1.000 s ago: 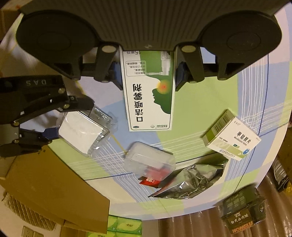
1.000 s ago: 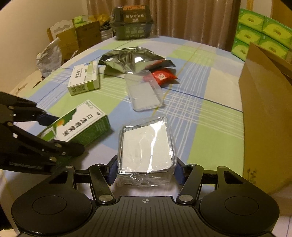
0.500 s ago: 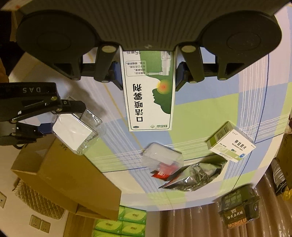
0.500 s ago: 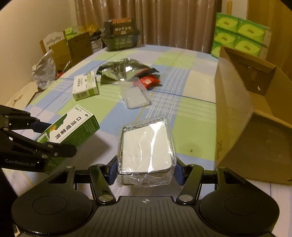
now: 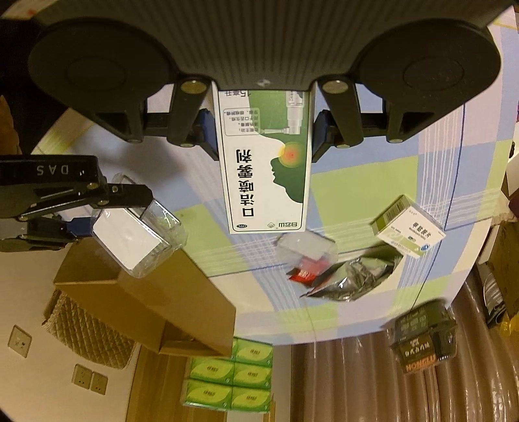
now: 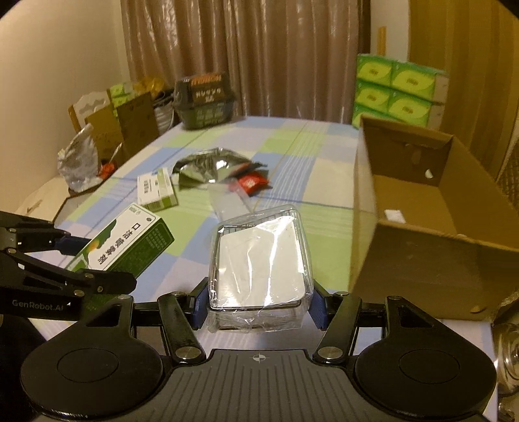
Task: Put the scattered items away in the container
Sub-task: 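Carry the clear container and green spray box with both grippers over the cardboard box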
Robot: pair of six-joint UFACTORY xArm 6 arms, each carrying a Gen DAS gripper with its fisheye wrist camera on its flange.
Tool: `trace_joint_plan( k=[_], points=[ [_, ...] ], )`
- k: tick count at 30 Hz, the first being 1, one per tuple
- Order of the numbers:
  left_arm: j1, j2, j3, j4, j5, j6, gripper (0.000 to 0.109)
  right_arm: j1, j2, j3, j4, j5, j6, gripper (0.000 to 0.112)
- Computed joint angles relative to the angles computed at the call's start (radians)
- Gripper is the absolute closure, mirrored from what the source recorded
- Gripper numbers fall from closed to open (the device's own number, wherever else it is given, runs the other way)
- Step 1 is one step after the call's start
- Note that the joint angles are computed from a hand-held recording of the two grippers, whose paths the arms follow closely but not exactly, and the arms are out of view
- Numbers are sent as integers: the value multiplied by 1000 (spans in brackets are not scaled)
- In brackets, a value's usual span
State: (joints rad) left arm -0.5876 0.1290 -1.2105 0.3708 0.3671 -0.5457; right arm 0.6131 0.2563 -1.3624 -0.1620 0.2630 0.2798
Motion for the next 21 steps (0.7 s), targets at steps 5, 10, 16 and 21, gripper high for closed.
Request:
trace_joint_plan(
  k=[5,10,16,21],
  points=[
    [-22,-29,6,43,5,-44,58,-17,-64,58,-32,-29,54,56],
    [-47,-35,-11,67,19,-62,58,-43,-125,116,-92,-52,125,56],
    [-72,-13,-56,78,28,-71,58,-85,-185,170,-160,-69,202,56],
    [-95,35,-125,58,31,-59,58,-128,-230,211,-210,-77,261,56]
  ],
)
